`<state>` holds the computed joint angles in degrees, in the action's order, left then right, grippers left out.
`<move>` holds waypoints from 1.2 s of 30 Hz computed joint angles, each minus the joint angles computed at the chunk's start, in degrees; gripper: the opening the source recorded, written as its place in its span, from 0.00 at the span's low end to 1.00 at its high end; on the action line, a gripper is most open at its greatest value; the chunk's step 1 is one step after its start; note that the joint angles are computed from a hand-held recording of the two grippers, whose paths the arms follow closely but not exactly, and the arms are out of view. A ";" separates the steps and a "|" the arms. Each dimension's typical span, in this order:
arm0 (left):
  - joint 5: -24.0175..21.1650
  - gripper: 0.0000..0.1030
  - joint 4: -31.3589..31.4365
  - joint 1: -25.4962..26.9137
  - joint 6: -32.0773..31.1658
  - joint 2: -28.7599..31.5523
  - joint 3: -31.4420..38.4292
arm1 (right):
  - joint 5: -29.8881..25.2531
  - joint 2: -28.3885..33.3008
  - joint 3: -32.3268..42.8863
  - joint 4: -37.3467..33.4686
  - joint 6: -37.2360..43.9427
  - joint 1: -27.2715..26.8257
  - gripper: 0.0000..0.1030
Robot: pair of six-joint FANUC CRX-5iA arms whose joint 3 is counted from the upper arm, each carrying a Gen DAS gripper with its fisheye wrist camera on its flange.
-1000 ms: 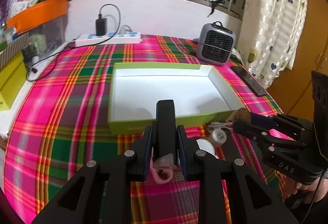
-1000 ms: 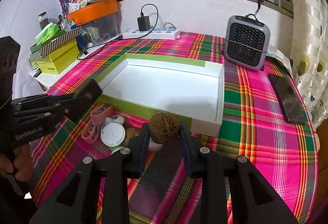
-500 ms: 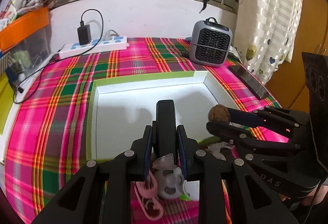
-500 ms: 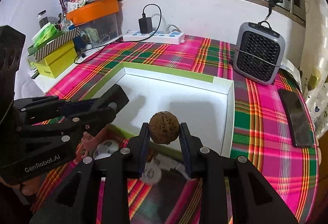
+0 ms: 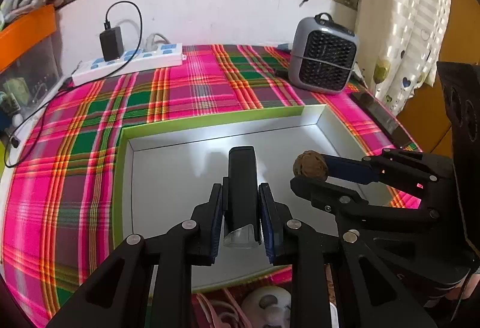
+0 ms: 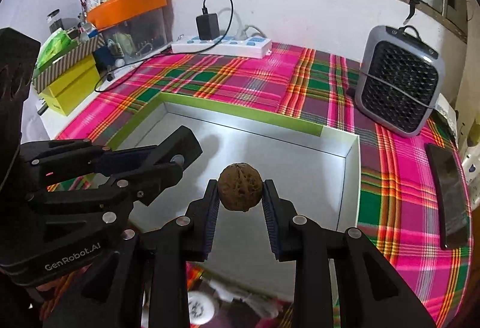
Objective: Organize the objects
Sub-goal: 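Carry the flashlight into the box with the left tool while the right tool drops the walnut there, then open both tools and withdraw them from the box toward the remaining objects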
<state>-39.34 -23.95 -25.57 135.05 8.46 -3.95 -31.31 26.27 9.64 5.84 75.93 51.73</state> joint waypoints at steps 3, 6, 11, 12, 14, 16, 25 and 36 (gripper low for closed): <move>0.01 0.21 1.13 0.63 -1.60 0.88 0.21 | -1.71 1.51 2.04 -1.33 1.08 -0.41 0.29; -0.23 0.21 2.38 1.18 -3.06 1.53 0.28 | -2.73 2.35 3.02 -1.78 1.49 -0.56 0.29; -0.37 0.21 2.44 1.27 -3.23 1.87 0.46 | -3.63 3.03 4.03 -2.76 2.03 -0.80 0.30; -0.11 0.21 2.48 1.30 -3.18 1.81 0.31 | -3.61 3.03 3.96 -2.63 1.92 -0.78 0.30; 0.21 0.21 2.68 1.39 -3.16 1.69 0.11 | -3.60 3.12 3.98 -2.30 1.85 -0.69 0.30; 0.38 0.21 2.85 1.46 -3.02 1.52 -0.07 | -3.45 3.09 3.86 -2.07 1.66 -0.64 0.30; -1.38 0.22 -0.64 -0.50 0.83 -0.34 0.21 | -0.69 0.34 0.13 1.64 -1.50 0.17 0.35; -4.12 0.21 -5.14 -5.02 5.54 -3.25 -0.80 | 4.11 -5.50 -7.94 5.59 -6.46 1.69 0.35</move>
